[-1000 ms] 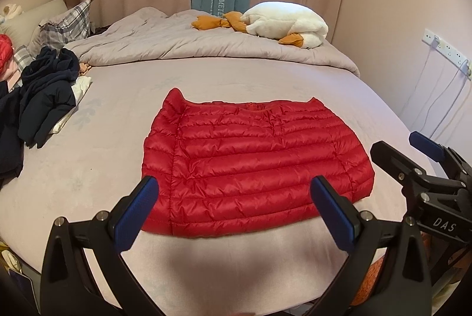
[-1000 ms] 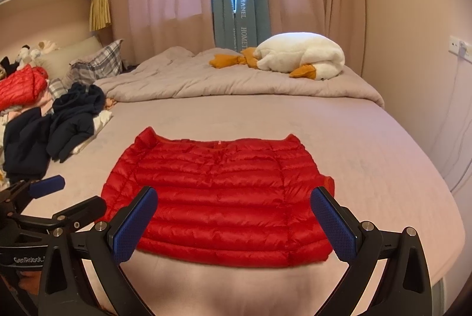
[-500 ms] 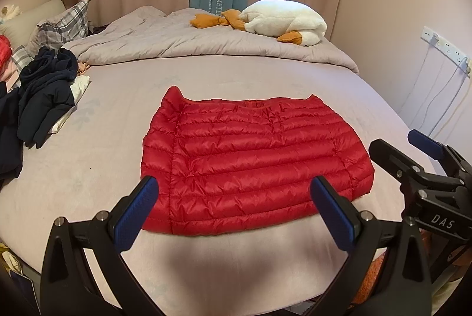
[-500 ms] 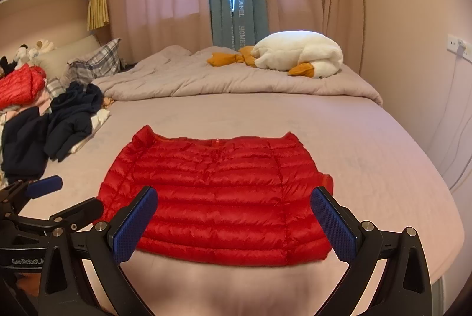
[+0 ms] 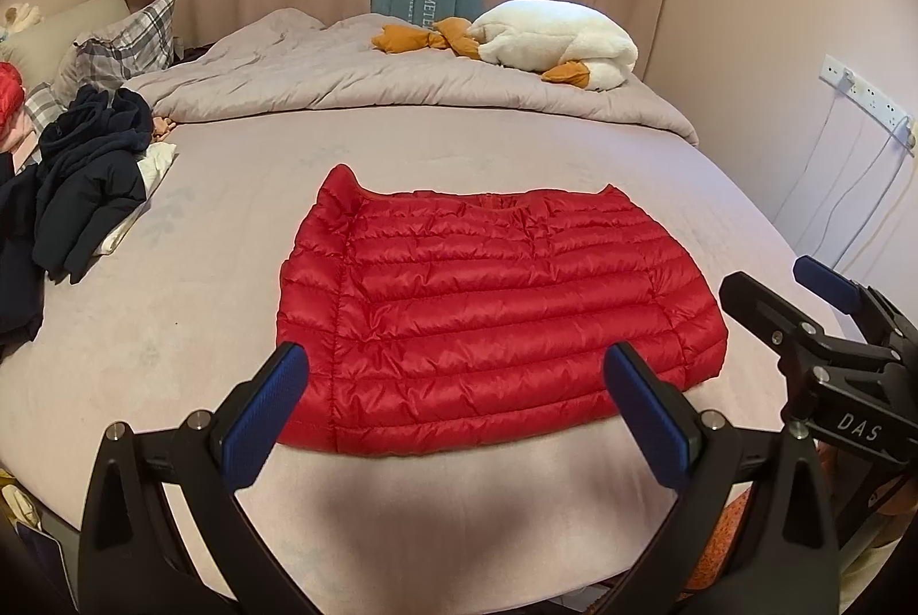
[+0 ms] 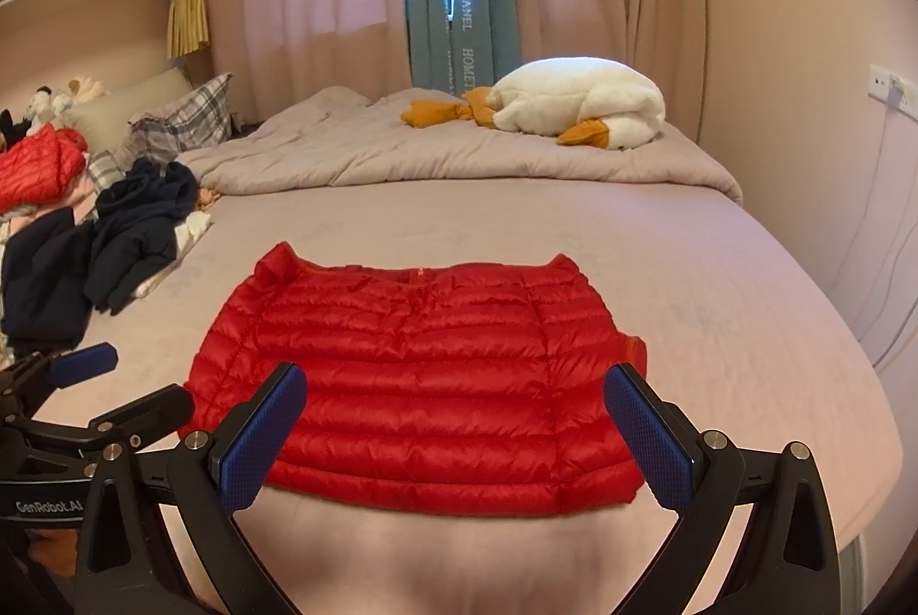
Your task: Fold large clothes
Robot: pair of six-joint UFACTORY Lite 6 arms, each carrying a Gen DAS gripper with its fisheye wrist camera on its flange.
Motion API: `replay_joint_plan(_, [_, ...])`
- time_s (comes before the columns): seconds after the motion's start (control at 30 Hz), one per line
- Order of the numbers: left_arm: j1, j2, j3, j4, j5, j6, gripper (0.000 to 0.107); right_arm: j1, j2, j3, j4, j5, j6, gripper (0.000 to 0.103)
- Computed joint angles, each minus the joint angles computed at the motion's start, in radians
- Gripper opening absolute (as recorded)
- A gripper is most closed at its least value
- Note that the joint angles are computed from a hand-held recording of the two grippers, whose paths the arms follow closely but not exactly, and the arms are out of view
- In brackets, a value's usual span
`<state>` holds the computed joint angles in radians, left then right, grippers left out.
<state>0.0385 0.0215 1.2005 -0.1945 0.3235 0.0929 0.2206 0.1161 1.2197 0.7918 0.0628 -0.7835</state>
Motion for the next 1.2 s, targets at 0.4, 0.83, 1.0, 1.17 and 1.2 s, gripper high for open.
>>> replay_joint_plan(0.4, [0.018, 0.016, 0.01, -0.066, 0.015, 0.059, 0.103, 0.0, 0.0, -0.005, -0.011, -0.004, 0.012, 0.102])
replay_joint_plan(0.83, [0.019, 0.019, 0.003, -0.109, 0.006, 0.097, 0.103, -0.002, 0.002, 0.001, -0.379, -0.006, 0.385, 0.102])
replay_joint_plan(1.0, [0.019, 0.022, 0.006, -0.104, 0.007, 0.09, 0.103, 0.009, 0.011, 0.013, -0.633, -0.002, 0.635, 0.102])
replay_joint_plan(1.17, [0.022, 0.019, 0.004, -0.098, 0.003, 0.079, 0.103, 0.015, 0.012, 0.017, -0.721, 0.004, 0.721, 0.102])
replay_joint_plan(1.2, [0.027, 0.018, 0.004, -0.11, 0.005, 0.092, 0.103, 0.015, 0.011, 0.017, -0.751, 0.003, 0.751, 0.102])
